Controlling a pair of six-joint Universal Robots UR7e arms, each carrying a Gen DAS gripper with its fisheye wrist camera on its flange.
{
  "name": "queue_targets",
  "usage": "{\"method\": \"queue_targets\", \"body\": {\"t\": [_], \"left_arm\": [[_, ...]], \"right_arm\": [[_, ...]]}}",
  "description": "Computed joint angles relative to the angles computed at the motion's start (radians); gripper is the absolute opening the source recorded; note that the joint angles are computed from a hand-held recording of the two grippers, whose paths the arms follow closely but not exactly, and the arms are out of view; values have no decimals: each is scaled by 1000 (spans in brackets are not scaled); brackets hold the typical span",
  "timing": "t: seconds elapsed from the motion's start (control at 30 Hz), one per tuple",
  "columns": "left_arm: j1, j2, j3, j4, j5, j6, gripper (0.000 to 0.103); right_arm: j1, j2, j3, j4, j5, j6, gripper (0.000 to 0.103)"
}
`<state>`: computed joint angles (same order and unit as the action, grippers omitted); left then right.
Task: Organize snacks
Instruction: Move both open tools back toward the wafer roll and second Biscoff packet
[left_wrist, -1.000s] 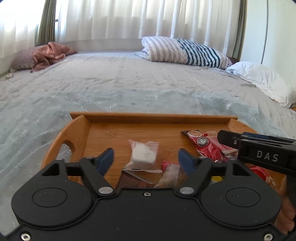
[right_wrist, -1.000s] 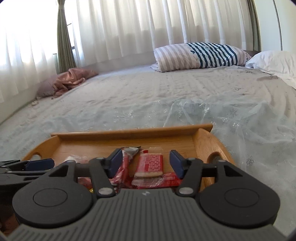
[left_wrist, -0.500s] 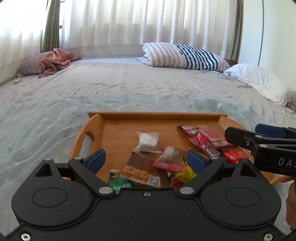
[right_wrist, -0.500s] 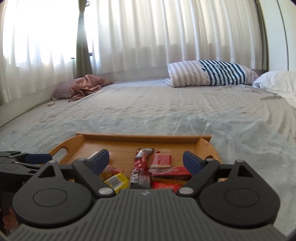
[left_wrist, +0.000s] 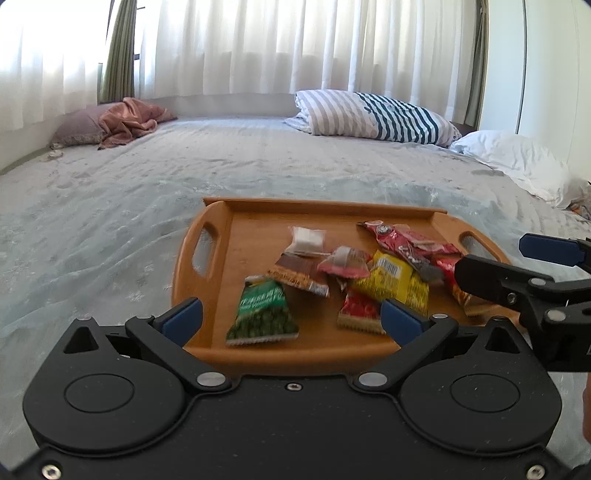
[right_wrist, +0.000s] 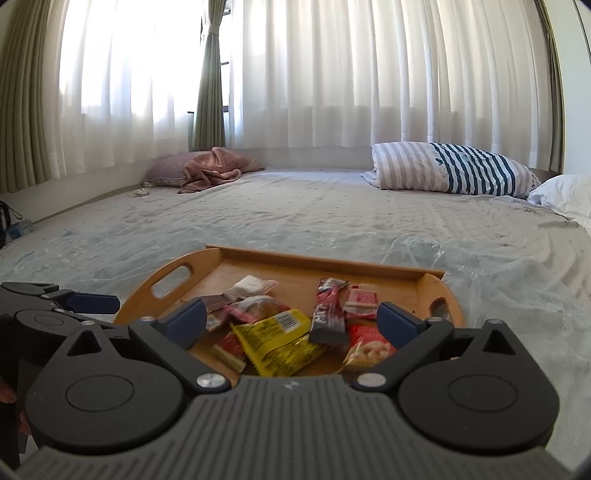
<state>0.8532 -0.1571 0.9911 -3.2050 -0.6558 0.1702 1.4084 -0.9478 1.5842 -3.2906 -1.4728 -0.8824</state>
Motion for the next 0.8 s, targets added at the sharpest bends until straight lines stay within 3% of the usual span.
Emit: {"method": "queue_targets", "body": {"t": [0.2,0.53,0.8], "left_arm": [[-10,-51,115,-28,3,-42,103],[-11,-86,201,-23,54,-105,103],[-16,-99,264,-117,91,-61,103]], "right_arm": [[-14,-28,67,-45,35,-1,103],[-34,-45,121,-79,41,24,103],[-45,-45,148,-105,18,13,103]]}}
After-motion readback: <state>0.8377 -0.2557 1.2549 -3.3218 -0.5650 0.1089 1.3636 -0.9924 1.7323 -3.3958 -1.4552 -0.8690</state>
